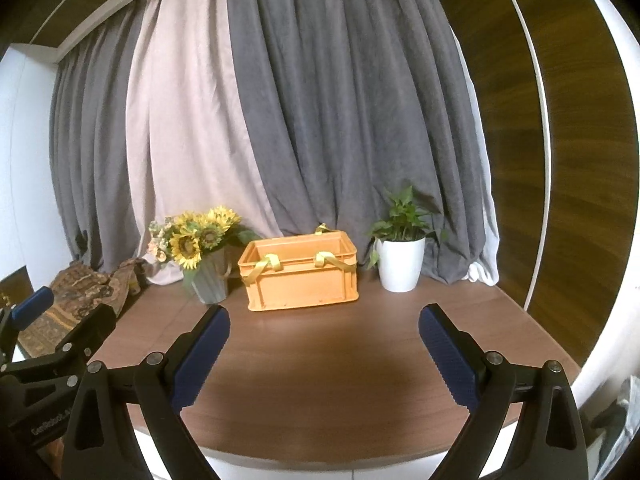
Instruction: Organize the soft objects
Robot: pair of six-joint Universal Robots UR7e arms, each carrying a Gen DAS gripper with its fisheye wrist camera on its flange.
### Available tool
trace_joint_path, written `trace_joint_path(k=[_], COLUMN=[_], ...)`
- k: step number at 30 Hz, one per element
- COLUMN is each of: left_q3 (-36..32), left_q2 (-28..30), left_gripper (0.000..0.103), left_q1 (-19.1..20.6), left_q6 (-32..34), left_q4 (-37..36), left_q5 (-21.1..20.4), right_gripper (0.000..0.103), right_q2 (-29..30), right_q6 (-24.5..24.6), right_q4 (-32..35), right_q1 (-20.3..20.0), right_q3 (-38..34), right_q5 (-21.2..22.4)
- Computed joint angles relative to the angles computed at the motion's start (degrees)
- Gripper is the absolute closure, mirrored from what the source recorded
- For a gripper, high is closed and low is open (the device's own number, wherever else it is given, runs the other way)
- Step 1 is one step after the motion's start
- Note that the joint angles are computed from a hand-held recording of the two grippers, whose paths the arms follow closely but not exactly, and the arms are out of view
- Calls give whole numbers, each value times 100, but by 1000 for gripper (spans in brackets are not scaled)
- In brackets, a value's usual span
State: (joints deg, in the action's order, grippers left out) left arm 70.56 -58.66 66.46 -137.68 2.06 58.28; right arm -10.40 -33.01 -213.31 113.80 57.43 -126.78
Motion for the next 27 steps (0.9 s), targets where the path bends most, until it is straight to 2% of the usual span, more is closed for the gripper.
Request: trace_joint_path(k=[9,27], left_q3=[404,468], left_q2=[-241,-264], left_gripper=[0,0], left_q1=[-101,-177], left_q6=[42,20], left_q4=[-229,-219], left_q5=[-52,-75], right_gripper=[6,6], right_q2=[-143,-207], right_q6=[-61,-62], right_q4=[-292,-452], right_q1=[31,53], right_q3=[340,499], right_q5=[15,-21])
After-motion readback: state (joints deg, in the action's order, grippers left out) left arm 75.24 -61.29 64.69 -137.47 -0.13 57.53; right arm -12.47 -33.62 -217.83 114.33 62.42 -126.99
